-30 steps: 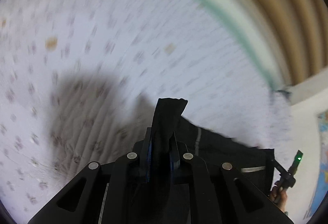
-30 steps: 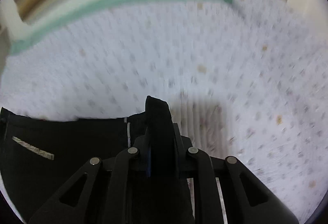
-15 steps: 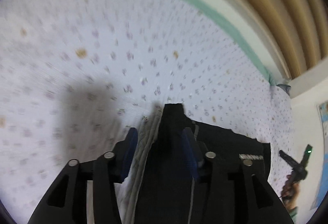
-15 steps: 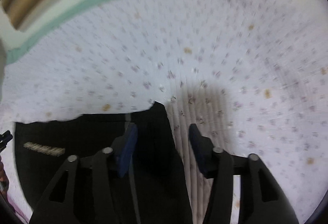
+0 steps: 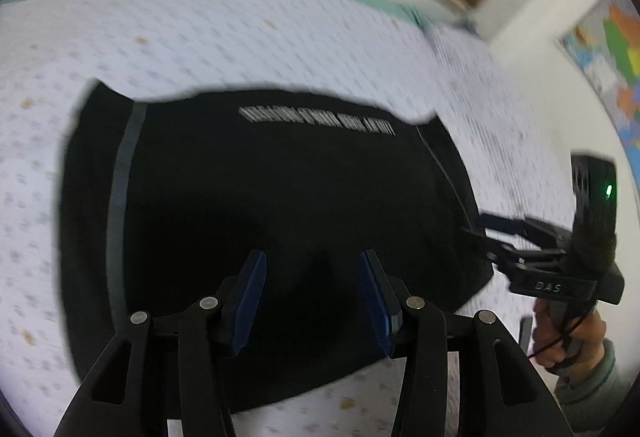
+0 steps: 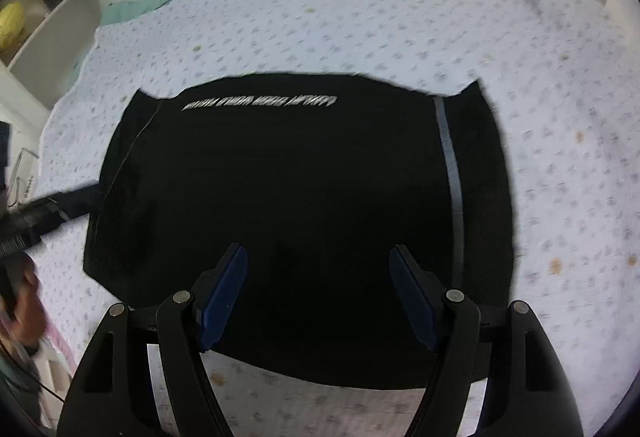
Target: Fold large clothes
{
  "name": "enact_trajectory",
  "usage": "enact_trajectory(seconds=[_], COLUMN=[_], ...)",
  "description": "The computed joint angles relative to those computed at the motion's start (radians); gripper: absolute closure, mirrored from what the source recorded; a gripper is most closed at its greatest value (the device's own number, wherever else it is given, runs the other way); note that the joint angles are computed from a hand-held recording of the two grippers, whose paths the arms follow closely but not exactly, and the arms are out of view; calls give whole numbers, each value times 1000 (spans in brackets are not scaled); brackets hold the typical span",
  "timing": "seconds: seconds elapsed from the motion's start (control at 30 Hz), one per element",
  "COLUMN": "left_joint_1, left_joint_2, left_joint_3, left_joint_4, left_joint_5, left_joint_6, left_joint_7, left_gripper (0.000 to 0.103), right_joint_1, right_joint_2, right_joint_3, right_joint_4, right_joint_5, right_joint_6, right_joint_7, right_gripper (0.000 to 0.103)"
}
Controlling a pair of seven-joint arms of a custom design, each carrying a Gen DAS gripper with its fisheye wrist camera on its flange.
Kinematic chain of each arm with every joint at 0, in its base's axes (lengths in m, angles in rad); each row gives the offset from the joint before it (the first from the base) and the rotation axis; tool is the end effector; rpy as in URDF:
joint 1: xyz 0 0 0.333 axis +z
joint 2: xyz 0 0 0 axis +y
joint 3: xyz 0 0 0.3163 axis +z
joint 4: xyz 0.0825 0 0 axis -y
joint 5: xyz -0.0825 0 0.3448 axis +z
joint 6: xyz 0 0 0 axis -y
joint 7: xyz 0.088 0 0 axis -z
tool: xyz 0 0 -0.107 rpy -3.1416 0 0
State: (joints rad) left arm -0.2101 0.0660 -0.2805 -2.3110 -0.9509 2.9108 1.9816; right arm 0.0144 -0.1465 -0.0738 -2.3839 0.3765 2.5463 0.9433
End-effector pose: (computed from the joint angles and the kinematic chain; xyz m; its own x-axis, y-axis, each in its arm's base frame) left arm 0.4765 -0.1966 0.3868 -0.1213 -0.8886 0.4424 -0.9006 -0.0889 -0.4254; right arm 0.4721 -0.0335 0.4335 0.2991 -0.9497 -0.0923 -0.8916 -0.2437 -0.3817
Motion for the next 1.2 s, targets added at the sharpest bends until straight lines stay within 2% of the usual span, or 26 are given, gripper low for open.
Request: enact_trajectory(seconds=[0.07, 0.1, 0.17, 0.23, 0.33, 0.43, 0.5, 0.6, 0.67, 0.73, 0.8, 0.87, 0.93, 0.97, 1.03, 1.07, 1.1, 1.2], left_joint_1=[-28, -48, -61, -29, -5, -5, -7, 55, 133, 215, 256, 260, 247, 226, 194, 200, 215, 271], left_joint_2=[43, 74, 107, 154, 212, 238, 243, 231, 204, 148, 103, 88, 113, 135, 206, 261, 292, 351], left_joint_3=[2, 27, 53, 27, 9, 9, 8, -58, -136, -226, -268, -258, -225, -190, -104, -92, -101, -146], left_joint_4=[11, 18, 25, 53, 85, 93, 93, 76, 59, 35, 34, 62, 104, 124, 180, 227, 248, 274], left_joint_5=[141, 295, 428, 414, 461, 526, 574, 582, 542, 412, 266, 199, 188, 223, 324, 340, 327, 241], left_joint_6=[12, 2, -8, -22, -28, -12, -1, 20, 14, 9, 28, 43, 34, 30, -37, -100, -125, -135], left_joint_7=[-132, -275, -427, -448, -492, -581, -629, -604, -528, -396, -260, -202, -196, -231, -304, -318, -311, -268], left_gripper=[54, 54, 54, 54, 54, 54, 54, 54, 54, 54, 53, 53, 51, 51, 51, 52, 52, 52], right_joint_1=[9, 11, 13, 23, 24, 32, 34, 28, 22, 14, 15, 16, 15, 15, 6, -3, -6, 0], right_joint_2=[20, 31, 55, 88, 149, 164, 169, 167, 155, 128, 105, 123, 175, 209, 295, 322, 372, 410], right_joint_3=[0, 6, 28, 24, 20, 29, 29, 27, 22, 15, 10, 8, 12, 15, 14, 13, 11, 20], right_joint_4=[-14, -29, -82, -94, -73, -105, -112, -90, -60, -19, 19, 74, 148, 180, 252, 266, 306, 309], right_joint_5=[26, 13, -64, -47, -17, -86, -104, -72, -75, -49, 42, 92, 132, 129, 103, 92, 67, 5], right_joint_6=[21, 54, 173, 211, 215, 303, 323, 277, 216, 140, 123, 111, 90, 91, 49, 22, -16, 30], right_joint_7=[-29, -34, -23, -54, -52, -32, -20, -47, -54, -74, -140, -156, -153, -139, -102, -93, -65, -72], right_gripper=[27, 27, 27, 27, 27, 26, 25, 25, 26, 26, 26, 26, 26, 26, 26, 27, 26, 26])
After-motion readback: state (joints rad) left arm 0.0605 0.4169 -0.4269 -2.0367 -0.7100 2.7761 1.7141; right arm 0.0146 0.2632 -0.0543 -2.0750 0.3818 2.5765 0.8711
